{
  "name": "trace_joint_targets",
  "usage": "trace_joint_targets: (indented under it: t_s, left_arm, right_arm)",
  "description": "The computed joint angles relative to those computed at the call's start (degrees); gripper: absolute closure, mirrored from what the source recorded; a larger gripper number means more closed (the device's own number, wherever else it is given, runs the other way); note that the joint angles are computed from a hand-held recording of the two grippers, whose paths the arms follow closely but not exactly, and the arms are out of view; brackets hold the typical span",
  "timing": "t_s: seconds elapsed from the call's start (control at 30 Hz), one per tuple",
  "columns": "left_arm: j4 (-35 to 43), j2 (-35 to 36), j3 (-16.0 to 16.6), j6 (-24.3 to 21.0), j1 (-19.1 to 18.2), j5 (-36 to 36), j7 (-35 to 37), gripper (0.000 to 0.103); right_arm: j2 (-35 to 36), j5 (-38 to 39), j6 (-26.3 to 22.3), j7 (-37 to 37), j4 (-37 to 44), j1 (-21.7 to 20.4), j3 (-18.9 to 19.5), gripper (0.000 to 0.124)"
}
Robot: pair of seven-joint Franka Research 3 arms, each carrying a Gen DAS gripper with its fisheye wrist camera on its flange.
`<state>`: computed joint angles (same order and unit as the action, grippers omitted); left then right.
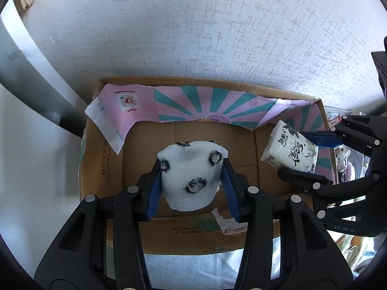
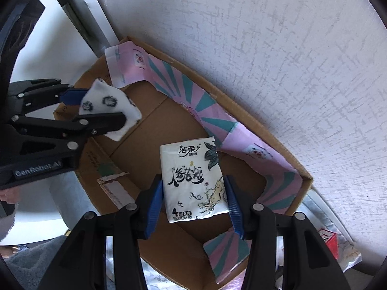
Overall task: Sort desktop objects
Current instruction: 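Open both grippers to drop the sock and tissue pack into the box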
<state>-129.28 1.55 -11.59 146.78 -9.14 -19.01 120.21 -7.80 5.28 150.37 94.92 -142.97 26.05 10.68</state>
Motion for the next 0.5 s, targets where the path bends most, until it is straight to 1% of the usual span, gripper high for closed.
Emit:
trace_joint_targets:
  t_s: [0.07,0.1,0.13,0.17,0.2,0.23,0.27,0.3,0.33,0.4,0.43,0.5]
  left_arm:
    - [-0.28,-0.30,-0.04,0.21,-0.02,-0.43,0.09,0.056]
    - [-0.42,-0.48,-0.04,0.48,-0.06,-0.82,0.21,0.047]
    - [-0.44,-0.78,-0.04,0.31,-0.13,-1.05,0.25,0.032]
    - [-0.36,-1.03,0.01,0.08,-0.20,-1.14,0.39,0.022]
    - [-0.45,-1.41,0.07,0.04,-0.28,-0.72,0.28,0.006]
    - [-0.68,-1.94,0.11,0.08,-0.43,0.51,-0.46,0.000]
    - [-1.08,-2.58,0.15,0.49,-0.61,1.46,-0.80,0.000]
    - [-1.33,-3.02,0.25,0.87,-0.79,2.22,-0.96,0.000]
    - [-1.88,-3.71,0.34,1.72,-1.02,2.44,-0.76,0.000]
    - [-1.77,-4.05,0.86,1.90,-1.40,1.10,0.71,0.000]
    - [-1.71,-4.28,1.07,1.69,-1.54,0.23,1.30,0.000]
    - [-1.68,-4.86,1.48,1.52,-1.79,-1.57,2.54,0.000]
  right_arm:
    - [0.18,-0.99,-0.29,0.47,0.19,-0.08,0.23,0.078]
    - [0.24,-1.76,-0.30,1.06,0.23,-0.19,0.35,0.078]
    - [0.31,-2.68,-0.25,1.89,0.24,-0.35,0.48,0.077]
    - [0.46,-2.40,-0.40,1.94,0.35,-0.31,0.32,0.074]
    - [0.63,-1.11,-0.69,1.35,0.50,-0.13,-0.03,0.071]
    - [0.66,0.18,-0.83,0.86,0.51,-0.01,-0.33,0.058]
    - [0.35,1.40,-0.47,0.44,0.16,0.08,-0.57,0.042]
    - [-0.08,2.35,0.19,-0.07,-0.35,0.18,-0.70,0.036]
    - [-0.30,4.10,-0.92,-1.34,-0.22,0.42,-1.05,0.022]
    - [-0.20,6.51,-3.42,-3.19,0.54,0.63,-1.39,0.021]
    - [-0.66,6.83,-2.99,-3.78,0.14,0.63,-1.30,0.021]
    - [-1.94,2.74,-1.25,-1.74,-1.02,-0.13,-0.14,0.021]
